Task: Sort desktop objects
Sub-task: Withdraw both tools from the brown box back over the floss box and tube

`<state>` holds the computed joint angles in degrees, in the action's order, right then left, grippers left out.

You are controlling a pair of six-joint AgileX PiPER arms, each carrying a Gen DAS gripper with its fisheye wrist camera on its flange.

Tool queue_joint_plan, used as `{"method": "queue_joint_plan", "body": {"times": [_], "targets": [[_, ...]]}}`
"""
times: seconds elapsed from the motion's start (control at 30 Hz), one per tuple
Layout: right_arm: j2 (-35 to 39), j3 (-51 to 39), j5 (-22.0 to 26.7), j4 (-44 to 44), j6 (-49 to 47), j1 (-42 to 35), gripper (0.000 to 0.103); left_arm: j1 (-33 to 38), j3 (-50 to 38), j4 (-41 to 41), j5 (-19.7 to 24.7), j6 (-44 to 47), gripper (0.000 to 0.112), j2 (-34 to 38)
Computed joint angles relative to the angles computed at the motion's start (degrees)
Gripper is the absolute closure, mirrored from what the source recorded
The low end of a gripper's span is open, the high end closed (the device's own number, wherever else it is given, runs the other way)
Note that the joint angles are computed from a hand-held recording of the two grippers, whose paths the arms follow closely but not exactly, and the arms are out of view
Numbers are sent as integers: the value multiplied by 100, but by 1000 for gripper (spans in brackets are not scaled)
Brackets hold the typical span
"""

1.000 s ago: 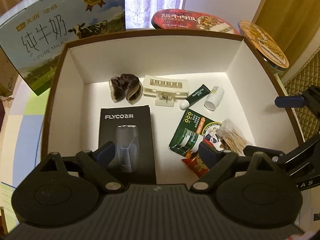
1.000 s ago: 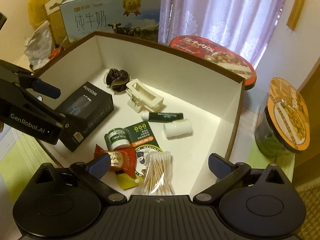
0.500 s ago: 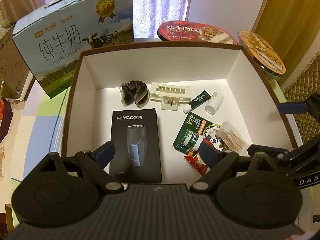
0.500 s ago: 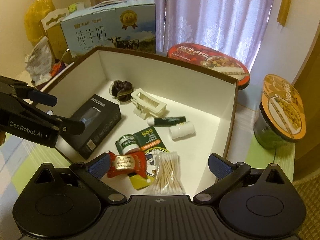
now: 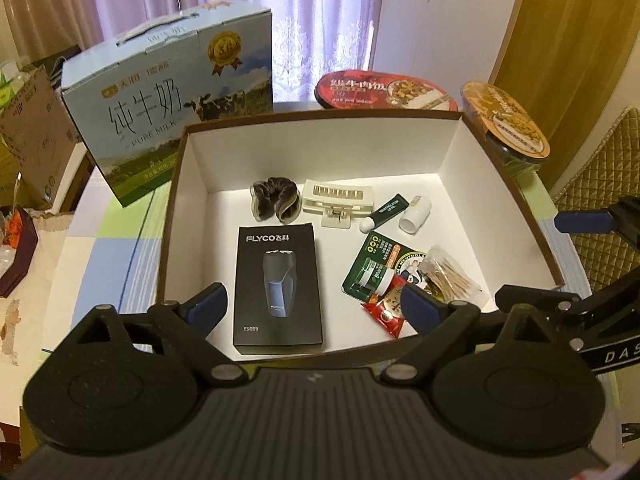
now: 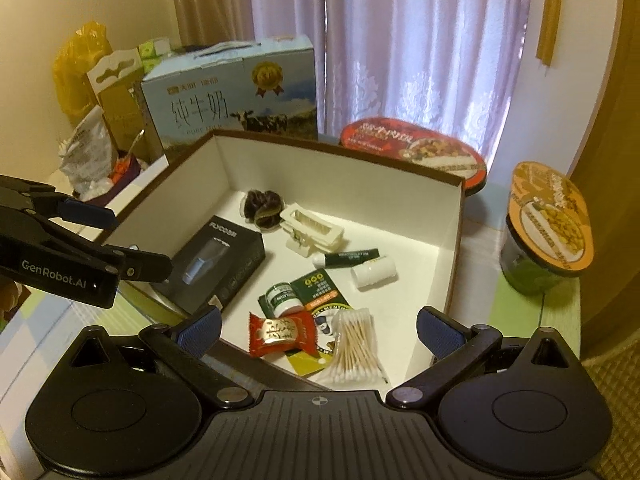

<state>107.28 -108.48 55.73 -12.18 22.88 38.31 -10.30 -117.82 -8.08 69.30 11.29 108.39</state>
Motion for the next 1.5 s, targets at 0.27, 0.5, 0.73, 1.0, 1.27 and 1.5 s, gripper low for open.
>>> {"method": "queue_joint_plan", "body": {"times": [0.27,0.5,0.73,1.0,1.27,1.5], "targets": [[-516,539,-285,-278,562,267,2,21,689,27,-308,84,20,-686],[-913,979,-425,-649,1094,534,2,37,1342,-33,-499,165,20,-1270],[-1254,1377,-488,-930,1522,799,2,13,1846,-10,-656,160,20,-1762],[-1573,1763,-502,-1257,1981,1138,2,-35,2295,46,-775,93,20,-2227],[-1801,2152,-464,-1509,2371,1507,2,-67,2820,96,-825,-25,19,-2692],[-1932,2487,-489,-1710,2853,1776,2,-21,3250,74,-800,34,19,-3026]]}}
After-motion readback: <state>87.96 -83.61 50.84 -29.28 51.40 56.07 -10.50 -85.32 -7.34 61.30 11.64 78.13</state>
